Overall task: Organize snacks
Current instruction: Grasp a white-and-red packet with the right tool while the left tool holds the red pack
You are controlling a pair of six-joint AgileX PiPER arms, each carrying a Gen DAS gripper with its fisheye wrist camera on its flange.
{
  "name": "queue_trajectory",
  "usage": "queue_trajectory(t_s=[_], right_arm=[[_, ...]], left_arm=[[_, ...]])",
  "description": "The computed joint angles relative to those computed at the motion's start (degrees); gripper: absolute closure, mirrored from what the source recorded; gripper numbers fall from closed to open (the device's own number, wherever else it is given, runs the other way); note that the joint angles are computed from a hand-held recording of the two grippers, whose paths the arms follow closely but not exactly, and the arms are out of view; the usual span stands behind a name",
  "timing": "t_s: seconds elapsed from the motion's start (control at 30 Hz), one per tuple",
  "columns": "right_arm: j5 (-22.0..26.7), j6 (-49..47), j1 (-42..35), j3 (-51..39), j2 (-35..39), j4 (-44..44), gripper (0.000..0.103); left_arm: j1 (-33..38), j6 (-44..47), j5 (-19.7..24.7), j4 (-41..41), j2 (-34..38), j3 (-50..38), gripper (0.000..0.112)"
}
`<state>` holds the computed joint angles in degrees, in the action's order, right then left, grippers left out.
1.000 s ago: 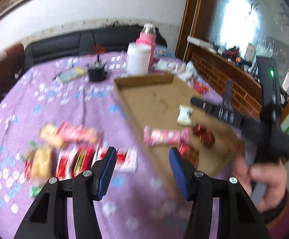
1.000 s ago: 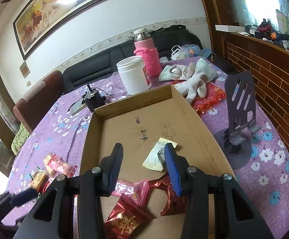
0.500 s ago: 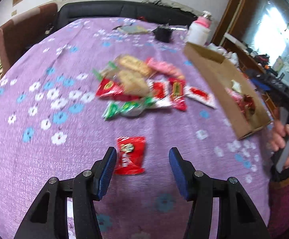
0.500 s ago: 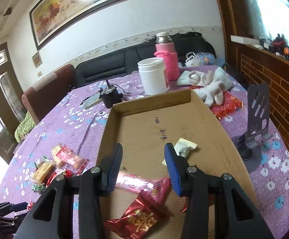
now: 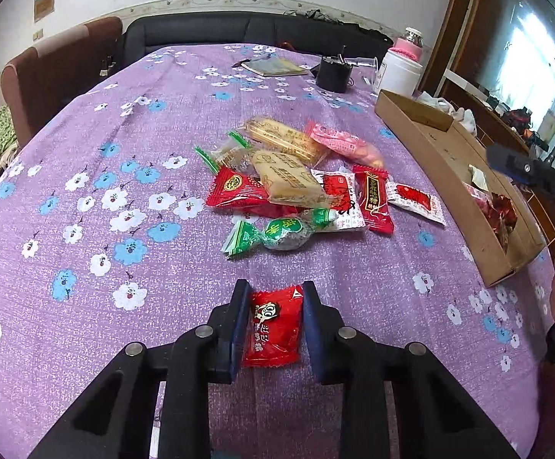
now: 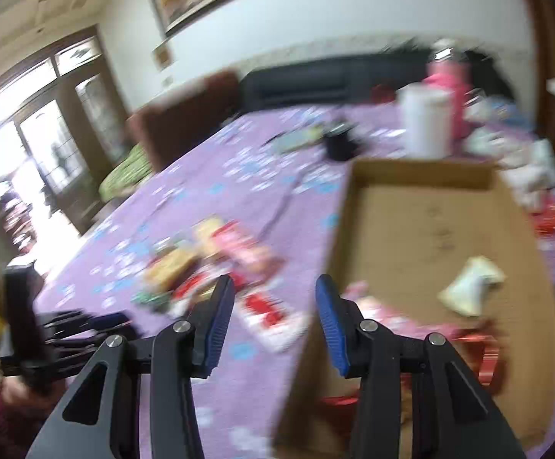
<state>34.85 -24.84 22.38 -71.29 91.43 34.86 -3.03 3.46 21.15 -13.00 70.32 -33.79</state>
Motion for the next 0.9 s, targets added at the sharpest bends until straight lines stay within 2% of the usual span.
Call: queue_trajectory(t_s=[0.13,0.27,0.37,0.43,0.5,0.6,0.7,0.77,0.87,0.9], right_arm=[[8.1,10.2,3.3,-11.3,8.1,-7.4,0.060],[18.3,22.0,6.3,-25.9,19.0,-16.7,0.060],[23.0,27.8,8.6,-31.6,23.7,-23.5,0.060],[23.3,30.0,9.9,-31.4,23.6,-26.6,0.057],[23.9,29.5,10.1,-28.5,21.7,-25.0,0.051],[22.5,27.9,11.5,-22.3,17.8,-24.3,0.050],[19.5,30.8,14.5,-17.8,15.2,-30.6,0.050],[18.2,33.6,15.8,-17.2,14.4,-35.4,0.050],[16.7,31.2,16.2,-19.3,14.8,-40.0,0.050],[16.9,29.1,16.1,-20.8,15.8,-40.1,0.047]], left_arm=[[0.7,2.8,0.1,-2.9,0.0,0.1,0.084],[0.4,2.1,0.1,-2.4,0.0,0.0,0.084],[0.6,2.7,0.1,-3.2,-0.1,0.1,0.084],[1.1,4.6,0.1,-5.0,-0.1,0.2,0.084],[1.7,6.3,0.3,-6.6,-0.2,0.3,0.084],[1.8,6.9,0.4,-7.2,-0.3,0.4,0.084],[1.5,5.7,0.4,-5.9,-0.2,0.2,0.084],[1.4,5.3,0.3,-5.5,-0.2,0.2,0.084],[1.3,5.0,0.3,-5.2,-0.2,0.2,0.084],[1.3,5.0,0.4,-5.2,-0.2,0.2,0.084]])
